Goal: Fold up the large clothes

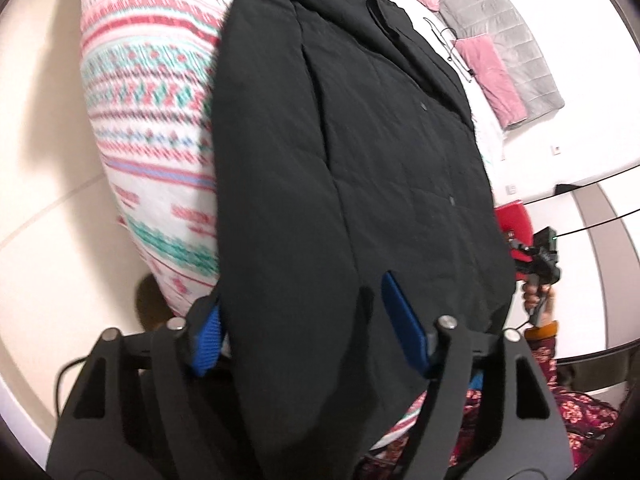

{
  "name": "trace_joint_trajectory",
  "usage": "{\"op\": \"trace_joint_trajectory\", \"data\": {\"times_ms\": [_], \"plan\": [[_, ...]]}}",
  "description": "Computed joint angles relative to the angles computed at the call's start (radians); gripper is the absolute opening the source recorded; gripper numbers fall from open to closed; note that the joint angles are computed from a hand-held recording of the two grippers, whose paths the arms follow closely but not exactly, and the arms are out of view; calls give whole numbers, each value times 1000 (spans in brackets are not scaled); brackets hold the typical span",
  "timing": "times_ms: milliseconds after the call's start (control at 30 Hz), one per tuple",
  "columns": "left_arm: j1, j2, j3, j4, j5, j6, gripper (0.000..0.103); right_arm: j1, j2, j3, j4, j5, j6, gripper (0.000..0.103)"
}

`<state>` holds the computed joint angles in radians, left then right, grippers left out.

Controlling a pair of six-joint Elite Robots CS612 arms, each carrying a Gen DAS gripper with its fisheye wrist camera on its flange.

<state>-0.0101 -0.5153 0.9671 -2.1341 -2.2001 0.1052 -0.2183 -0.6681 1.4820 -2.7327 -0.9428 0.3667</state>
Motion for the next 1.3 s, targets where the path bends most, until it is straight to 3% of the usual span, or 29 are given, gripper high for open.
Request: {"op": "trace_joint_trajectory", "data": {"times_ms": [100,167,200,233,267,333,400,667,933,1100,1300], "plan": [[-2,0,17,-7,-34,-21,61,1,-1,14,-1,34,-8,82],[-5,0,23,-25,-35,-33,51,0,-7,31,-14,53,-12,75],[-5,-3,31,-38,-40,-40,45,-1,-8,38,-25,68,-7,63],[-5,-5,34,-47,-48,-48,34,-1,-9,44,-40,79,2,50],[-6,-2,28,-57,-52,-60,23,-3,-9,52,-70,97,17,44],[-7,-4,30,-102,-70,-95,17,-3,-14,63,-123,111,23,28],[-10,-11,43,-163,-82,-133,15,7,-16,61,-183,113,31,23],[-35,-44,85,-391,-56,-158,12,46,-19,0,-331,87,15,20],[-30,1,-9,-532,-74,-288,9,48,-15,-37,-464,27,57,19],[-21,5,-14,-724,-124,-378,7,41,0,-56,-695,46,182,17],[-14,-40,58,-955,-174,-421,7,21,16,-66,-1021,90,379,16]]}}
